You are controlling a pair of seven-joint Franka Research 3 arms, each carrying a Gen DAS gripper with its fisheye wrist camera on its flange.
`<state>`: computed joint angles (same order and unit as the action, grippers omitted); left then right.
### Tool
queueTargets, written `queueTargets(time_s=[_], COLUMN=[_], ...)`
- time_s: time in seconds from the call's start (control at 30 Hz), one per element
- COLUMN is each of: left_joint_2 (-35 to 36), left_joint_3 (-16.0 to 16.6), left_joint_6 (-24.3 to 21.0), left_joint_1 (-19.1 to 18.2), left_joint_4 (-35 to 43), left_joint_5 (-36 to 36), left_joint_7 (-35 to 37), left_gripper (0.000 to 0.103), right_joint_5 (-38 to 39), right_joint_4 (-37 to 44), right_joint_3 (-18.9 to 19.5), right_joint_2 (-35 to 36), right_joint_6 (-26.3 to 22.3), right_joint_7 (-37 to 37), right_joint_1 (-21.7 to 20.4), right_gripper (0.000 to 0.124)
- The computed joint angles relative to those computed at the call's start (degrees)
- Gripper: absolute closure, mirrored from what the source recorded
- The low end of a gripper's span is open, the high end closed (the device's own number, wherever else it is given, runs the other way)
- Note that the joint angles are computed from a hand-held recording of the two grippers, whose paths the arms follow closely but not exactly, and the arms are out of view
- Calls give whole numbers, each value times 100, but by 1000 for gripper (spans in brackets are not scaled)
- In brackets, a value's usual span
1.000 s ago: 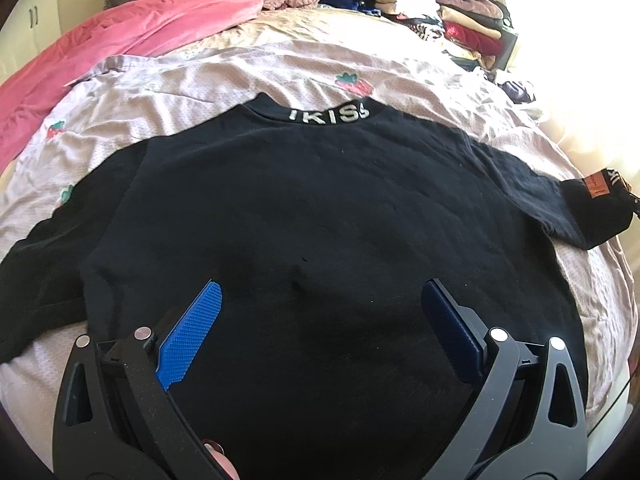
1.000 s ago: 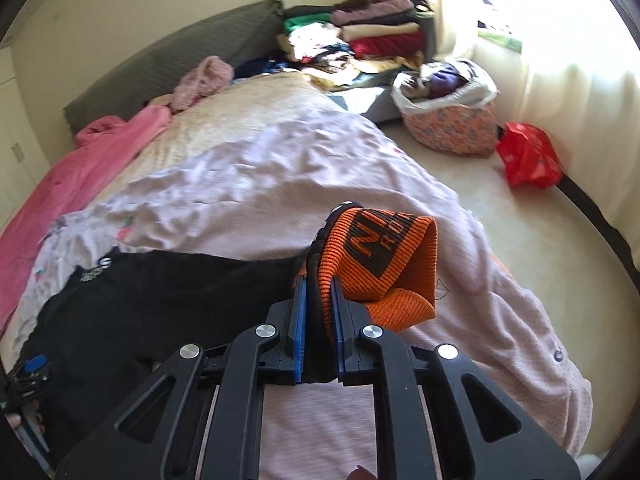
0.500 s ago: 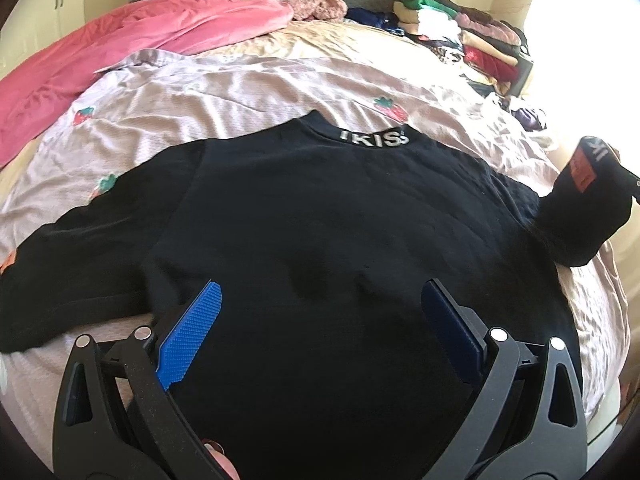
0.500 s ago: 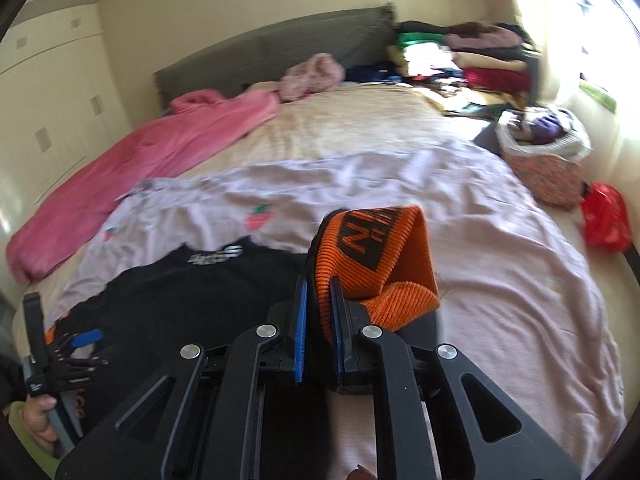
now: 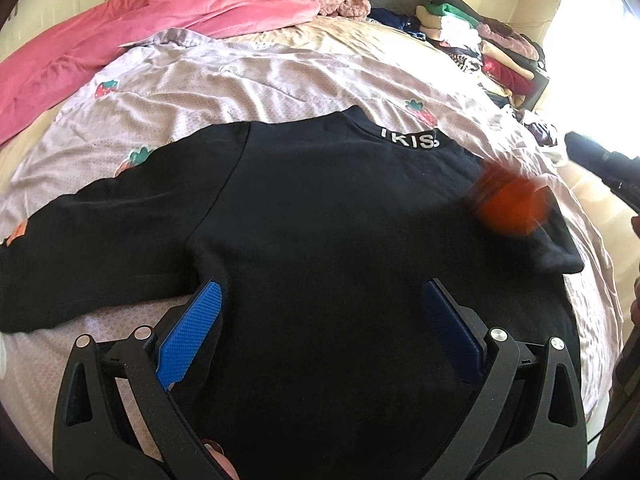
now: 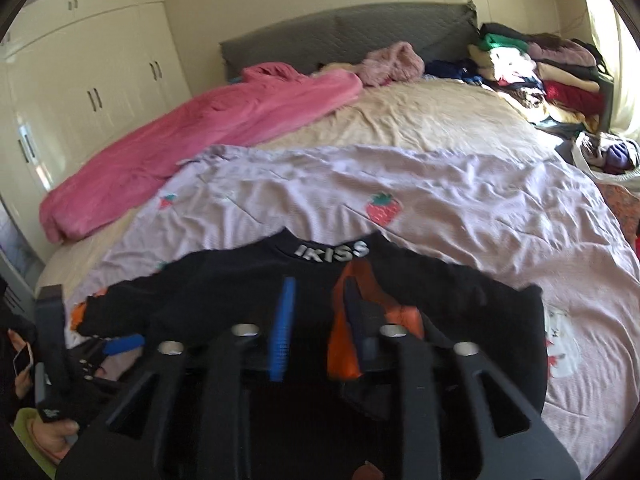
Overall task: Fold small clothes
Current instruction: 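Carry the cuff across the shirt body with the right tool and release, then grasp the placed orange cuff with the left tool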
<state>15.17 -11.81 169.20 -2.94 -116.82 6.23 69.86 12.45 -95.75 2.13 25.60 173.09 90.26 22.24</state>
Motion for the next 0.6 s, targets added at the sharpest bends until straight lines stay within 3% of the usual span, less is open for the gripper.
queueTargets(time_s=[0.07, 0.2, 0.37, 0.47, 0.6], left_joint_2=[-4, 4, 109, 247, 464], left_joint_3=[-47, -246, -850, -1283, -1329], left_joint_6=[-19, 13, 37, -167, -392], left_joint_1=[35, 180, 570, 799, 650], left_joint_4=[-10, -18, 94, 342, 736], left_joint_5=[-47, -353, -1262, -1949, -2351], left_joint_7=[65, 286, 1065, 1664, 1996], left_gripper=[9, 9, 9, 10, 14], right_joint_5=[128, -293, -952, -1054, -1351], right_joint_4=[-168, -580, -1309, -1684, -2108], right_joint_3=[181, -613, -1347, -1384, -1795], right_joint_2=[-93, -314, -598, -756, -930], right_joint_6=[217, 201, 310, 473, 751], right_joint_7=[-172, 360, 1179, 1461, 1851], right_joint_1=[-134, 401, 796, 693, 956], right_gripper=[81, 81, 78, 77, 68])
